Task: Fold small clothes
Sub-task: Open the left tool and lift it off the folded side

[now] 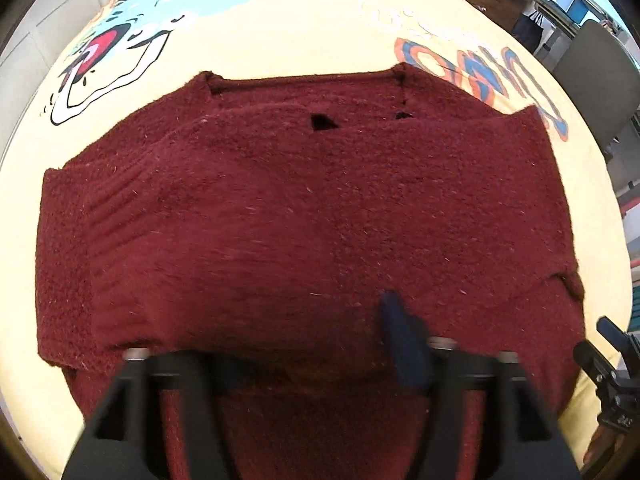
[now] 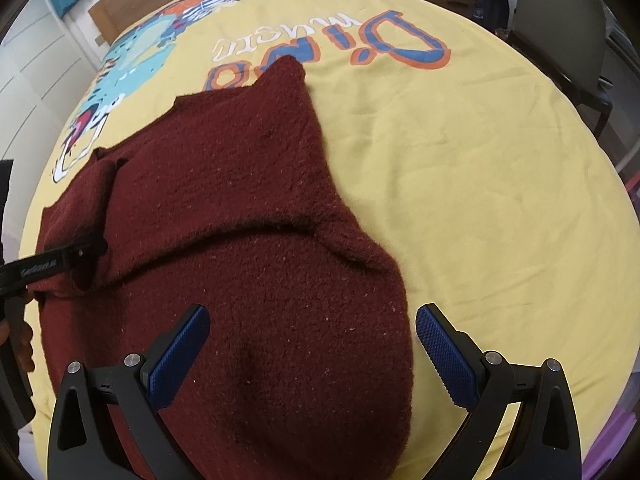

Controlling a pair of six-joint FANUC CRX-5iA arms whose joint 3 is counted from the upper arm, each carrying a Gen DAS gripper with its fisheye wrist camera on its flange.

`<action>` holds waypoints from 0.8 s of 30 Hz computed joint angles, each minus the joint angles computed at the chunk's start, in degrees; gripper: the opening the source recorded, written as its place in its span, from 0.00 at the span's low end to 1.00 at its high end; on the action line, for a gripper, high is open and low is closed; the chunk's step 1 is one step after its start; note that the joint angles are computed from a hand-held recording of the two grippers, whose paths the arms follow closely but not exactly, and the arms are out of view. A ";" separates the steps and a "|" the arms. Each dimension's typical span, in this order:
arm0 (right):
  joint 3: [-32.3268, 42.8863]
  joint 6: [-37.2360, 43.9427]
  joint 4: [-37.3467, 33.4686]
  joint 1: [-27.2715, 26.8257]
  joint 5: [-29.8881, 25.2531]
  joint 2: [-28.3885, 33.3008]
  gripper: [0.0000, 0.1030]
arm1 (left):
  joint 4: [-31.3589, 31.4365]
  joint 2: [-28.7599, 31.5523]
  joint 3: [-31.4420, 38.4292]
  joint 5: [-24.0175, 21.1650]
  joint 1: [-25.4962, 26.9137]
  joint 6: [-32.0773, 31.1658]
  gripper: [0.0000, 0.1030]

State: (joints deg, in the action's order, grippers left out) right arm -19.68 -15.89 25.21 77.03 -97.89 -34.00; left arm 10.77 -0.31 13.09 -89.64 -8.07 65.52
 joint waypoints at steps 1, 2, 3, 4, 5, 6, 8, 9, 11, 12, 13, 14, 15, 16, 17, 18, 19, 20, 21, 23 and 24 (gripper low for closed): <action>-0.12 -0.43 0.33 0.35 -0.26 -0.27 1.00 | -0.07 -0.03 0.20 -0.41 -0.09 -0.24 0.82; -0.22 -0.99 0.63 0.74 -0.56 -0.51 1.00 | -0.20 -0.06 0.41 -1.03 -0.19 -0.76 0.86; -0.33 -1.50 0.86 1.09 -0.76 -0.72 1.00 | -0.45 -0.15 0.66 -1.68 -0.39 -1.28 0.93; -0.59 -2.11 1.10 1.52 -0.96 -1.11 1.00 | -0.49 -0.40 0.64 -2.13 -0.38 -1.82 0.99; -0.69 -2.38 1.18 1.74 -1.06 -1.23 1.00 | -0.56 -0.71 0.42 -2.53 -0.24 -2.52 0.99; -0.74 -2.44 1.17 1.81 -1.11 -1.29 1.00 | -0.62 -1.20 -0.04 -2.93 0.06 -3.35 0.99; -0.79 -2.59 0.96 1.94 -1.08 -1.33 1.00 | -0.50 -1.88 -0.72 -3.81 0.78 -4.79 0.99; -0.80 -2.55 0.88 1.94 -1.00 -1.33 1.00 | -0.30 -2.40 -1.30 -4.20 1.47 -5.83 0.99; -0.73 -2.41 0.72 1.97 -0.99 -1.23 1.00 | -0.60 -3.40 -2.14 -4.44 2.62 -7.61 0.99; -0.68 -2.34 0.71 1.99 -0.98 -1.17 1.00 | -1.02 -3.86 -2.45 -4.38 3.18 -8.39 0.99; -0.54 -2.22 0.69 2.00 -1.05 -1.03 1.00 | -1.43 -4.15 -2.62 -4.34 3.61 -9.03 0.99; -0.43 -2.10 0.69 1.98 -1.09 -0.93 1.00 | -1.81 -4.40 -2.76 -4.34 4.27 -9.82 0.99; -0.33 -1.92 0.65 1.93 -1.11 -0.83 1.00 | -1.97 -4.65 -3.00 -4.42 5.25 -10.54 0.99; -0.16 -1.68 0.55 1.76 -1.07 -0.65 1.00 | -1.98 -4.77 -3.12 -4.61 6.13 -11.09 0.99; 0.07 -1.31 0.43 1.52 -1.02 -0.41 1.00 | -1.90 -4.82 -3.20 -4.90 7.15 -11.61 0.99; 0.25 -0.98 0.36 1.36 -0.96 -0.20 1.00 | -1.61 -4.92 -3.31 -5.09 8.38 -12.29 0.99; 0.50 -0.59 0.29 1.18 -0.92 0.08 1.00 | -1.41 -5.14 -3.38 -5.06 9.65 -13.10 0.99; 0.82 -0.06 0.23 0.97 -0.82 0.45 1.00 | -1.25 -5.35 -3.35 -4.88 10.67 -13.70 0.99; 1.12 0.46 0.18 0.78 -0.67 0.82 1.00 | -0.95 -5.59 -3.35 -4.61 11.88 -14.45 0.99; 1.81 1.66 0.06 0.22 -0.28 1.69 1.00 | -0.65 -5.76 -3.01 -4.03 13.90 -15.32 0.99; 2.21 2.37 0.01 -0.19 0.03 2.24 1.00 | -0.82 -5.79 -2.73 -3.62 14.95 -15.40 0.99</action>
State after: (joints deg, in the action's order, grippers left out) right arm -17.47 -13.52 25.22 76.83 -97.87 -31.76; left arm 9.95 -6.10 10.36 -93.26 6.89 50.12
